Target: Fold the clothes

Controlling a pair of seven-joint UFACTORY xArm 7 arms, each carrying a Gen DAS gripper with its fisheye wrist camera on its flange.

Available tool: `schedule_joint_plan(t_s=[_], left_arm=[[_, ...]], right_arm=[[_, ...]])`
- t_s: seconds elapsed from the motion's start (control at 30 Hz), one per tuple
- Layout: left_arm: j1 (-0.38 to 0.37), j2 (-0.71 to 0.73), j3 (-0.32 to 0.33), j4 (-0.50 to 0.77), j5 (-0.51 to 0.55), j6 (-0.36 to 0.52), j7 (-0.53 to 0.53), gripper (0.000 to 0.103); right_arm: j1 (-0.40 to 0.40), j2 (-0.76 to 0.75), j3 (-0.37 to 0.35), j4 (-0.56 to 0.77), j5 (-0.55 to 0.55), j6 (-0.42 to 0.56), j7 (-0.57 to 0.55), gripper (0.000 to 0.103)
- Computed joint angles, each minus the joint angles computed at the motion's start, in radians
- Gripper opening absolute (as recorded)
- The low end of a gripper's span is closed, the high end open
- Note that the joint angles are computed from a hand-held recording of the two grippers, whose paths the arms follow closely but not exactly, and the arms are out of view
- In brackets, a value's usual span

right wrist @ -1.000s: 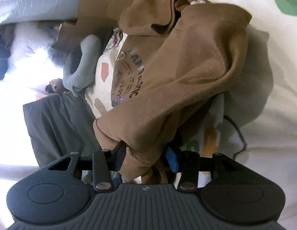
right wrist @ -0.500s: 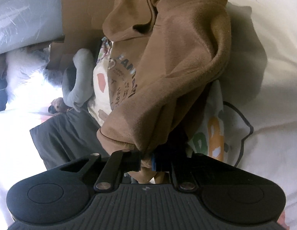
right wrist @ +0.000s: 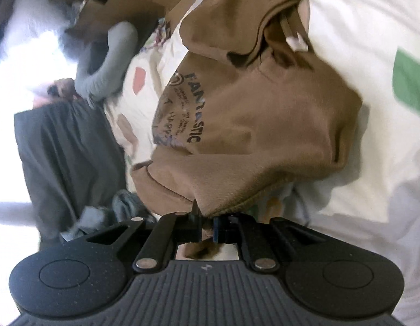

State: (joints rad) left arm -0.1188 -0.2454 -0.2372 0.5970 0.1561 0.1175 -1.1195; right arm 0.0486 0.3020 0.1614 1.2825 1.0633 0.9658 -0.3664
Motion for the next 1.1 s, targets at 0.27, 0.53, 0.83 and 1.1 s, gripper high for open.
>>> schedule_joint_plan(t_s=[0.27,0.53,0.83,1.1], left_arm=[[0.004,0.005,0.01,0.007,0.003,0.003,0.009,0.036],[0.005,0.016,0.01,0.001,-0.004,-0.011,-0.003,0.036],[0.009,0.058,0.003,0.044,0.028,-0.001,-0.014,0.037],[-0.017,0.149,0.027,0.128,0.122,0.05,-0.027,0.051]], right_arm=[[-0.019,0.022,-0.045,0.155,-0.308,0.156,0.069,0.005],[-0.055,0.108,-0.081,0.406,-0.585,0.301,0.046,0.004],[-0.095,0.251,-0.092,0.716,-0.768,0.431,-0.016,0.004],[-0.114,0.299,-0.103,0.772,-0.837,0.413,-0.068,0.004]])
